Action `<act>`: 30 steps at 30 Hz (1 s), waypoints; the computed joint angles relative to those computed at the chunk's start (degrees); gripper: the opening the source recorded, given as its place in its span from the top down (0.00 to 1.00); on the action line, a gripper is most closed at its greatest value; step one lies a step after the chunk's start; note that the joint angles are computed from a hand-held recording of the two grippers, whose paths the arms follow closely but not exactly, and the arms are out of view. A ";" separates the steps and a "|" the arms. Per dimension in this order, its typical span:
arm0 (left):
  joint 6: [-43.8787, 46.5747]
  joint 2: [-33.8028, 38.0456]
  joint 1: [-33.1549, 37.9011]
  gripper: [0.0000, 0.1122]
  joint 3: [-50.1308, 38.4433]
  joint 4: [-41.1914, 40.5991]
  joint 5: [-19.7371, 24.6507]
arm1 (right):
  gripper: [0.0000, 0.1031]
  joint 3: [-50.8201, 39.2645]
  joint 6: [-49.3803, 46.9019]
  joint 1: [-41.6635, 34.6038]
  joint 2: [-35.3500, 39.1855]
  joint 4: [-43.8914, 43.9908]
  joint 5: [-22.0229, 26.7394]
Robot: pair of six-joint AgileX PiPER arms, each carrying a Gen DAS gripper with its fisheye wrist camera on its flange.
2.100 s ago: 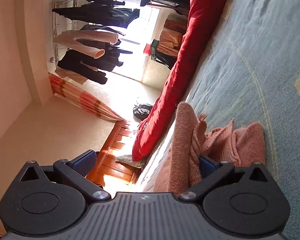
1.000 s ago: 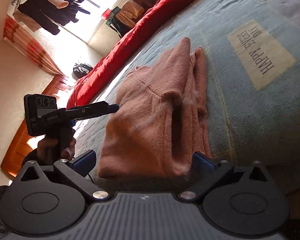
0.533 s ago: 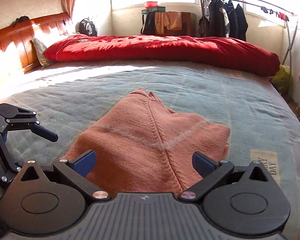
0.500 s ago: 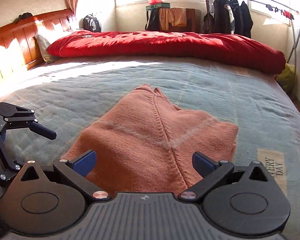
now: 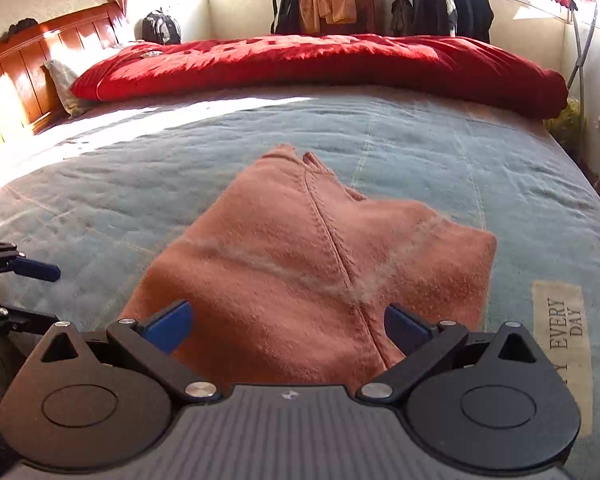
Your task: Fold clothes
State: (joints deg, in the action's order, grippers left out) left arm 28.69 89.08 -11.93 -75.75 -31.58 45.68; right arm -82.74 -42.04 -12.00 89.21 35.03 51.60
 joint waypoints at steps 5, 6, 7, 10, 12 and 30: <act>0.65 -1.20 1.07 0.19 1.77 -0.19 -0.23 | 0.00 -11.34 16.74 5.55 10.32 -11.84 0.42; 1.26 -1.42 1.78 0.19 2.13 -0.69 -0.03 | 0.00 -11.82 16.93 5.10 11.30 -10.95 0.78; 1.86 -1.62 2.50 0.19 2.48 -1.18 0.19 | 0.00 -12.34 17.14 4.67 12.31 -10.07 1.17; 2.94 -1.96 4.28 0.19 3.16 -1.89 0.58 | 0.00 -16.30 21.52 4.49 14.53 -10.48 3.86; 2.76 -1.60 5.11 0.19 3.11 -1.62 0.32 | 0.00 -18.78 23.43 5.05 15.06 -10.62 4.24; 0.62 0.68 4.66 0.19 -0.18 -0.39 0.98 | 0.00 -3.85 18.32 4.87 3.84 -3.19 1.04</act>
State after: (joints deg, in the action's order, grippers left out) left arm 29.31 89.76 -7.27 -75.93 -31.97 46.66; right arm -86.58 -23.72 -7.13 93.06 31.84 52.64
